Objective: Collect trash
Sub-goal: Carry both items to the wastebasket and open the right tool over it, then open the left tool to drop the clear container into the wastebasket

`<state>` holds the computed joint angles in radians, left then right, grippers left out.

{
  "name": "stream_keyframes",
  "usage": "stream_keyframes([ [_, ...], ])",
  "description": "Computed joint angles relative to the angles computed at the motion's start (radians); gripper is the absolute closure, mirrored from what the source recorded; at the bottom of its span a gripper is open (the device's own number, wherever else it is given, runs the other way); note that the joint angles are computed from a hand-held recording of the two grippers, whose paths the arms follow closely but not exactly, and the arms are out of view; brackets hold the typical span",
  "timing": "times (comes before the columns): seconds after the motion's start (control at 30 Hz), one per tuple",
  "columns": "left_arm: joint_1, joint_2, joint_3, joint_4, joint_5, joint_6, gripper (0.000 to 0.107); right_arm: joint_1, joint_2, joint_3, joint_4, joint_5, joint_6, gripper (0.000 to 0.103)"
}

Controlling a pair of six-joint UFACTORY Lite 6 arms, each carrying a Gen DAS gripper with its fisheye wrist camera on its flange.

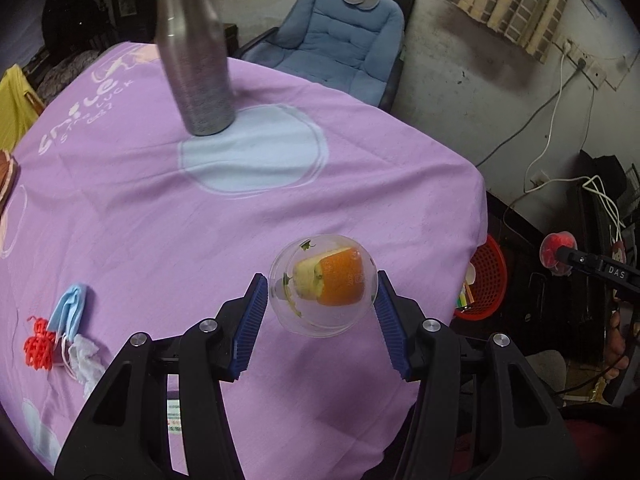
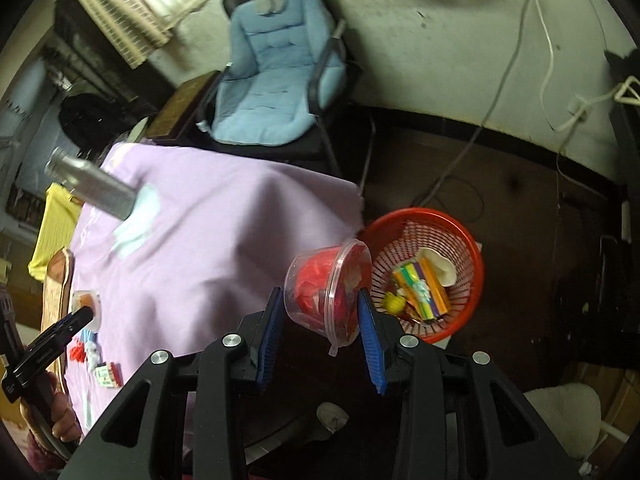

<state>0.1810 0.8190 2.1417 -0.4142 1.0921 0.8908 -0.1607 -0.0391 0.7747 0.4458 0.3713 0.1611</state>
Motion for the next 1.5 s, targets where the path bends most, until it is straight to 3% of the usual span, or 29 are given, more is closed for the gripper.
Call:
stream_keyframes([
  [0.03,-0.011,-0.001,-0.002,0.005,-0.003,-0.006,0.053,-0.020,0.008,-0.002,0.037,0.001,-0.041,0.053],
  [0.1,-0.040,-0.007,-0.009,0.015,-0.011,-0.022,0.053,-0.085,0.013,-0.014,0.135,-0.002,-0.153,0.047],
  [0.4,-0.213,-0.034,-0.052,0.020,-0.034,-0.032,0.053,-0.246,0.005,-0.048,0.308,-0.001,-0.386,0.045],
  [0.67,-0.393,-0.055,-0.125,-0.013,-0.065,-0.003,0.053,-0.385,-0.084,-0.141,0.356,0.029,-0.478,0.045],
  [0.97,-0.592,0.047,-0.050,-0.010,-0.066,-0.021,0.053,-0.608,-0.192,-0.263,0.407,0.068,-0.615,0.045],
  [1.13,-0.654,0.114,0.045,0.038,-0.039,-0.086,0.031,-0.709,-0.186,-0.286,0.469,0.085,-0.708,0.044],
  [1.3,-0.623,0.088,0.017,0.040,-0.059,-0.093,0.025,-0.692,-0.127,-0.255,0.527,0.083,-0.765,0.043],
  [1.5,-0.514,0.053,-0.002,0.051,-0.067,-0.132,0.024,-0.538,-0.056,-0.158,0.520,0.072,-0.725,0.043],
])
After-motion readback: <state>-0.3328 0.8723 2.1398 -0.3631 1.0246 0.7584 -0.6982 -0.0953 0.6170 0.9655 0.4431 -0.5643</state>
